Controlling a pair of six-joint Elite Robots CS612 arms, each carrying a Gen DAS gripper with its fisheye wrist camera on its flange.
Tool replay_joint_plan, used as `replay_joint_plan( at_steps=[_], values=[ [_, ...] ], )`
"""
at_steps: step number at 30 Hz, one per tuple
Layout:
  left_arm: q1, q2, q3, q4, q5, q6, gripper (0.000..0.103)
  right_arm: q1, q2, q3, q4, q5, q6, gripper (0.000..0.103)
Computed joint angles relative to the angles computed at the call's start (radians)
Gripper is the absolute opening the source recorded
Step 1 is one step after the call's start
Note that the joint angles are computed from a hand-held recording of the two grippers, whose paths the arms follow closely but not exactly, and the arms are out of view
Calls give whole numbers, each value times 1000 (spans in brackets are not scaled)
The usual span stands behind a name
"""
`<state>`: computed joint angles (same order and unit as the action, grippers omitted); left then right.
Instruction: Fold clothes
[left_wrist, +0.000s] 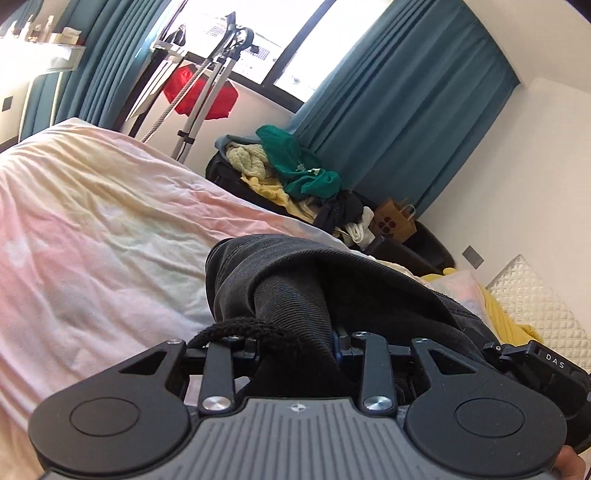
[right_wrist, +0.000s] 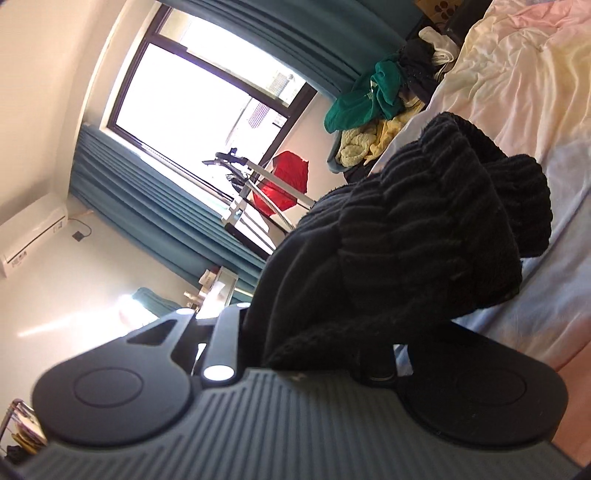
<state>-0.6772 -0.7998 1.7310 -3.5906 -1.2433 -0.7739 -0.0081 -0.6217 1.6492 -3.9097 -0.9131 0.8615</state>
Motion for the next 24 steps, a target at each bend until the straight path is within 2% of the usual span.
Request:
replay_joint_plan(
  at_steps=[4,8,12,15,18,21,24],
  values=[
    [23,127,-254,90,-56,28,34,-32,59,-123,0,-57,54,32],
    [34,259,-522,238,-84,83,34,-60,135,-229,0,-124,65,32],
    [50,414,-815,367,-113,165,34,-72,225,-360,9,-193,106,32],
    [57,518,-982,448,-119,276,35,-67,290,-433,-15,-249,118,32],
    [63,575,-1063,564,-128,265,36,-61,333,-461,3,-267,140,32],
    [65,590,-1074,675,-115,228,38,-63,371,-472,38,-212,214,31],
    [71,580,-1028,651,-127,258,43,-59,387,-458,48,-193,251,31]
  ],
)
